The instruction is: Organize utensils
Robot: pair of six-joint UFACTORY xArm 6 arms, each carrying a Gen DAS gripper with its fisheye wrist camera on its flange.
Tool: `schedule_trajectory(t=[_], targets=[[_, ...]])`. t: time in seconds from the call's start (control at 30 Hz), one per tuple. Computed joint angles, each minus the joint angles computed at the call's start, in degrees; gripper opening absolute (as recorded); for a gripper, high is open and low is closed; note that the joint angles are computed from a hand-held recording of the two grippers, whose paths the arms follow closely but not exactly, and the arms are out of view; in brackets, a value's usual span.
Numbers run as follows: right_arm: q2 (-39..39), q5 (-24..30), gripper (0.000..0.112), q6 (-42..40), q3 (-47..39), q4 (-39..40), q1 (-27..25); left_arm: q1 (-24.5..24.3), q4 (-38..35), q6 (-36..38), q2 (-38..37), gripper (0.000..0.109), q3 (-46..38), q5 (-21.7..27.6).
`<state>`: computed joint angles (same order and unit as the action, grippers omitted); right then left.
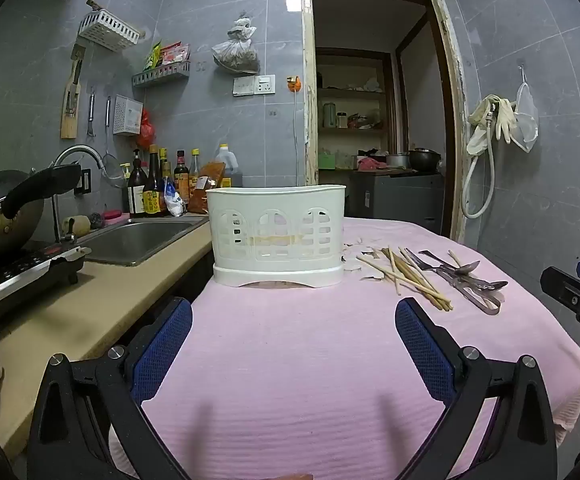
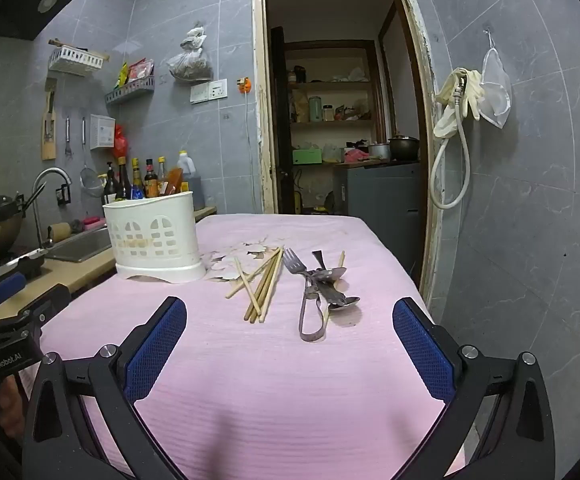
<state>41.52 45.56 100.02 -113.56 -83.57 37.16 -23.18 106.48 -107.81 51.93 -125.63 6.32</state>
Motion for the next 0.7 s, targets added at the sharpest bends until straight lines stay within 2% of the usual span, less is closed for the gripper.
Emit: schedule_trajectory(t=[0.63,0.7], targets=[[0.28,-0.09,0.103,-0.01,-0.32,-0.01,-0.03,0.02,1.13,-0.94,0.01,0.100,0.15,-0.23],[-0.14,-0.18,0.103,0.15,0.23,-0.13,-0.09,0.05,-1.60,1.80,0.47,0.100,-0.33,-0.44]])
